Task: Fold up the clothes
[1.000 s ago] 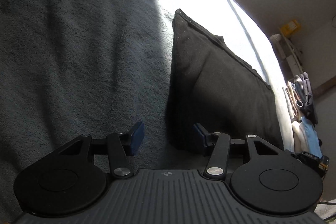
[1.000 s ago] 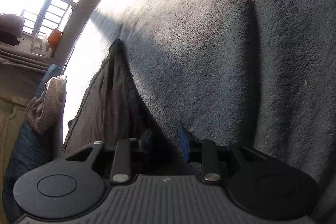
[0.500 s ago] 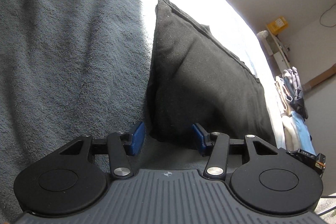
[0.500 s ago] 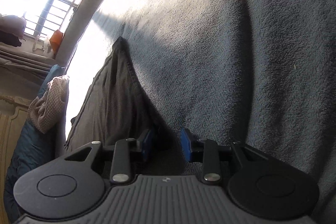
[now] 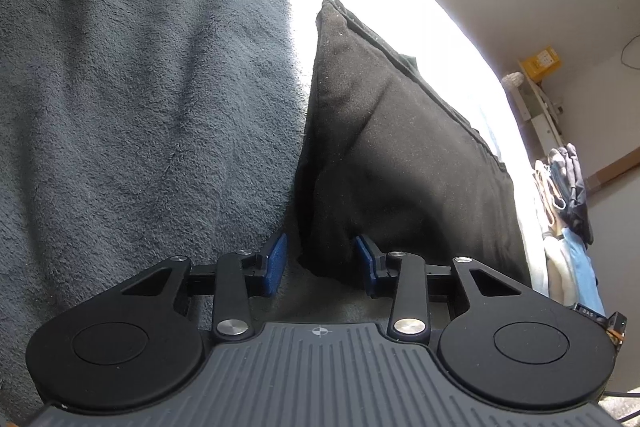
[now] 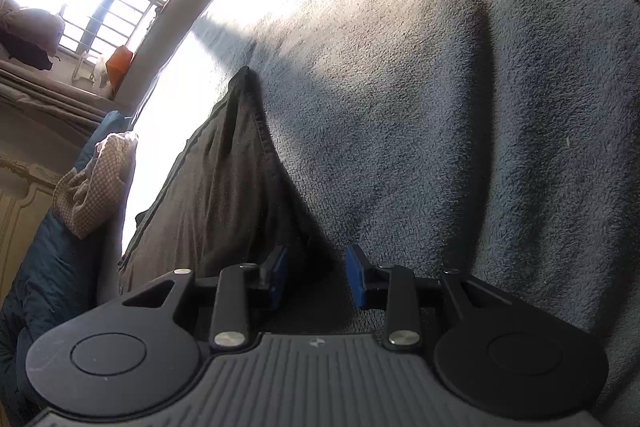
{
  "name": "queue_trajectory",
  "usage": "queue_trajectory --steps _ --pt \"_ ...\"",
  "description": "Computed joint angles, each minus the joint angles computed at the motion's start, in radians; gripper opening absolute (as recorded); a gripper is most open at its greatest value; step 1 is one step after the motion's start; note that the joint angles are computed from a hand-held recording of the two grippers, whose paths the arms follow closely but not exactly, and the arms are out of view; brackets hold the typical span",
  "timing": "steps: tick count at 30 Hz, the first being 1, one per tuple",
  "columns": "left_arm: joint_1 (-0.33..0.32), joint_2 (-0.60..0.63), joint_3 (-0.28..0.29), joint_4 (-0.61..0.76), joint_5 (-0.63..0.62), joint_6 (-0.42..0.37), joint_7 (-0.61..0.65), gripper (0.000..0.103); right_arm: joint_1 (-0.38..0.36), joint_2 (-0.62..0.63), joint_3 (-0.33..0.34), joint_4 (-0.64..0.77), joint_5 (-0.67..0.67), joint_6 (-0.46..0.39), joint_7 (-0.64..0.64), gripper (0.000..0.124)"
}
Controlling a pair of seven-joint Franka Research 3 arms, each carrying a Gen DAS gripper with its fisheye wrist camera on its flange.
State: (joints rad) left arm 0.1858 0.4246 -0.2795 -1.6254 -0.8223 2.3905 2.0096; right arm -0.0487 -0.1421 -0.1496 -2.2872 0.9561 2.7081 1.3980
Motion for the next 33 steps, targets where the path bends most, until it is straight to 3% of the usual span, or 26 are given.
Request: queue_trajectory --steps 4,7,9,12,18,21,24,26,30,33 --pt "-0.008 -0.002 0.001 -0.009 0.004 0.027 -0.018 0.027 0.016 0.025 0.004 0.025 0.040 0.002 -0.091 0.034" --pt "-0.018 -0.002 0.007 -0.011 0.026 0.044 -0.053 0.007 0.013 0.036 0.025 0.036 -0.070 0.006 -0.091 0.006" --pt "-0.005 -0.015 -0.006 -0.023 0.001 0.057 -0.033 0.005 0.021 0.013 0.027 0.025 -0.068 0.035 -0.134 0.005" --pt "0.016 -0.025 -0.010 -0.017 -0.035 0.030 -0.004 0.005 0.029 -0.038 0.013 0.003 -0.042 0.069 -0.195 0.004" --pt "-0.009 0.014 0.024 0.024 0.069 -0.016 -0.052 0.005 -0.015 0.000 0.027 -0.007 -0.282 0.008 -0.015 0.004" --pt "0.000 0.021 0.016 0.031 0.089 -0.023 -0.038 0.008 -0.002 0.001 0.008 -0.020 -0.193 0.017 -0.032 0.006" --pt "0.015 0.017 0.012 0.035 0.089 -0.046 -0.032 0.013 -0.008 -0.015 -0.024 -0.023 -0.088 -0.036 -0.057 0.017" --pt "0.016 0.006 0.022 0.034 0.110 -0.052 -0.037 0.020 -0.030 -0.035 -0.026 -0.030 -0.108 -0.052 -0.016 0.023" --pt "0.005 -0.054 0.042 -0.005 0.177 0.034 0.021 0.024 -0.069 -0.093 0.005 -0.067 -0.264 0.019 0.084 0.025" --pt "0.006 -0.090 0.019 -0.030 0.150 0.125 0.137 0.025 -0.060 -0.098 0.030 -0.055 -0.375 0.056 0.100 0.025"
